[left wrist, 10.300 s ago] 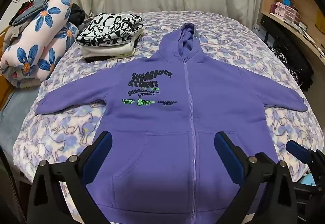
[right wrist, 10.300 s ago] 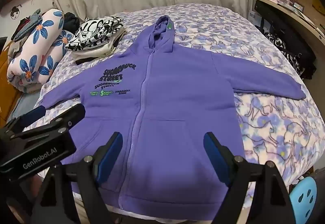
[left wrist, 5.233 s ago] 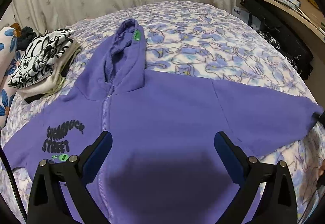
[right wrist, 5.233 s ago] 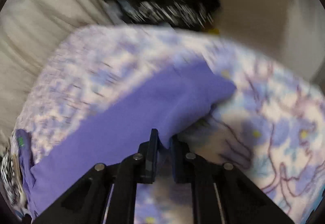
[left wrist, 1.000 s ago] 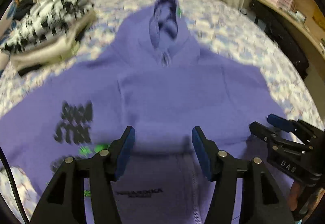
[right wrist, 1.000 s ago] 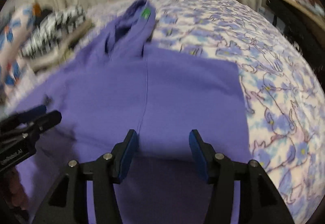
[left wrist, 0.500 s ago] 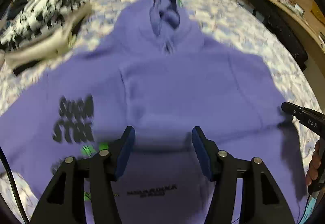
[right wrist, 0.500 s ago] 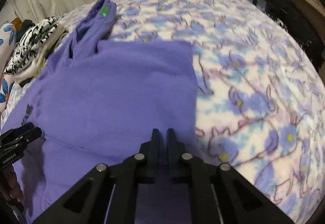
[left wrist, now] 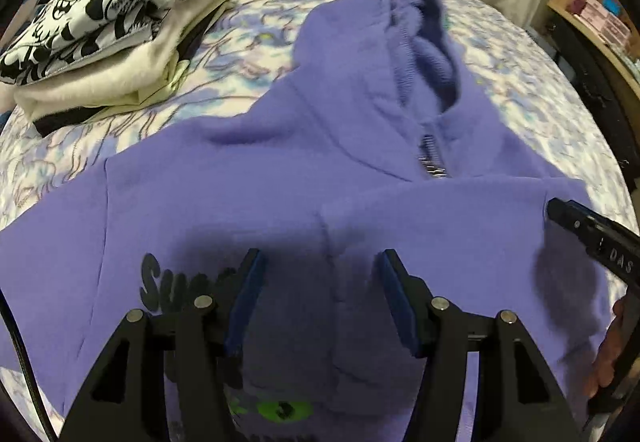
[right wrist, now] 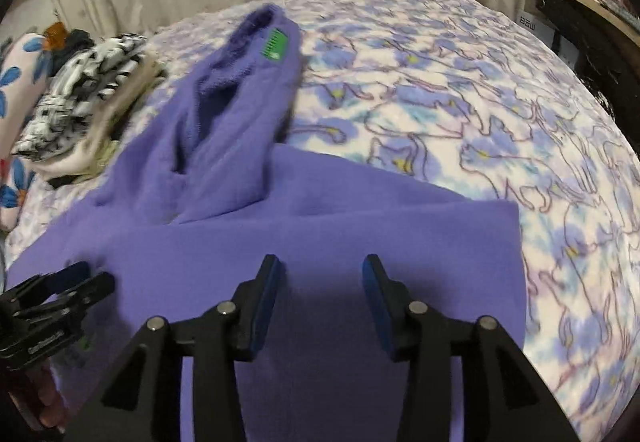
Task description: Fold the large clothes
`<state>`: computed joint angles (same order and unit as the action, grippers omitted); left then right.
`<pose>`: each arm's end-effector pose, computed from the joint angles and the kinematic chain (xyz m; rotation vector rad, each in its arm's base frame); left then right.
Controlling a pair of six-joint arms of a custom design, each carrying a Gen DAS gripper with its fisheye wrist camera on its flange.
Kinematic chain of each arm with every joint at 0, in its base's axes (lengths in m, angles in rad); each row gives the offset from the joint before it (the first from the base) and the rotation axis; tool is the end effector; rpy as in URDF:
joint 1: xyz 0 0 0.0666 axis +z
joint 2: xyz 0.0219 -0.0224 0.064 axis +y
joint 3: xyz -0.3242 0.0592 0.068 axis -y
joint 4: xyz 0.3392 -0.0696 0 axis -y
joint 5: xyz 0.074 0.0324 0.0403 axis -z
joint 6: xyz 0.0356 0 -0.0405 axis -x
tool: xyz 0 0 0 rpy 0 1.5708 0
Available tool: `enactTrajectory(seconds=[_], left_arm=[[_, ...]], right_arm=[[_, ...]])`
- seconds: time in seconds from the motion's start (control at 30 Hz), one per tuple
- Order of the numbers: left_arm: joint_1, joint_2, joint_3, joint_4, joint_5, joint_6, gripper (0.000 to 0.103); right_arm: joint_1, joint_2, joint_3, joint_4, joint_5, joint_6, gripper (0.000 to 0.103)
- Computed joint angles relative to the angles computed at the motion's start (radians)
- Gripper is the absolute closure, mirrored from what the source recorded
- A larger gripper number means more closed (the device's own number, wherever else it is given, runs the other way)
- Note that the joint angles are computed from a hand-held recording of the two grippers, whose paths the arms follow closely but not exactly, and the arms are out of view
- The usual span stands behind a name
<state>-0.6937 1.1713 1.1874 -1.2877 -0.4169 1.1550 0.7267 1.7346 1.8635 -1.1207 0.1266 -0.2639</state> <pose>0.2618 -0.1995 0.3593 -0.6835 2.5435 0.0187 0.4053 0.3537 0.3914 -0.5412 2.5080 0.2201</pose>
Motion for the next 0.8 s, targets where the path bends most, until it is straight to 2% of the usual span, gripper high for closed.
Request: enactTrajectory(seconds=[0.13,0.23,0.4,0.43,0.47,0.5,0.63,0.8], left_arm=[[0.017,-0.005,-0.015,0.004,-0.013,-0.035,0.045],[0.034,-0.013,-0.030,0.009,-0.009,-0.050,0.036],[0.046,-0.045,-0.065,0.046,0.002,-0.082,0.036],[0.042,-0.046,-0.067,0.046,-0.001,-0.082,0.035],[0.041,-0.049,-0.070,0.048,-0.002,-0.084,0.035],[0.040,-0.053,-0.075,0.052,-0.003,-0.086,0.035],[0.037,-0.072,-0.091,0.062,-0.001,-0.090,0.034],[0.024,-0.064,-0.062,0.010,-0.002,-0.056,0.034]], right_arm=[[-0.058,-0.011,-0.036,0.022,0.009,0.015,0.060],[-0.100,-0.053,-0.092,0.055,-0.032,0.052,0.062],[-0.123,-0.101,-0.152,0.065,0.101,0.096,0.060],[-0.136,-0.108,-0.163,0.066,0.096,0.092,0.055],[-0.152,-0.119,-0.178,0.068,0.091,0.076,0.044],[-0.165,-0.126,-0.189,0.069,0.084,0.063,0.041],[-0.208,-0.162,-0.235,0.068,0.031,0.030,0.041],[-0.207,-0.204,-0.285,0.063,0.048,-0.003,0.041]])
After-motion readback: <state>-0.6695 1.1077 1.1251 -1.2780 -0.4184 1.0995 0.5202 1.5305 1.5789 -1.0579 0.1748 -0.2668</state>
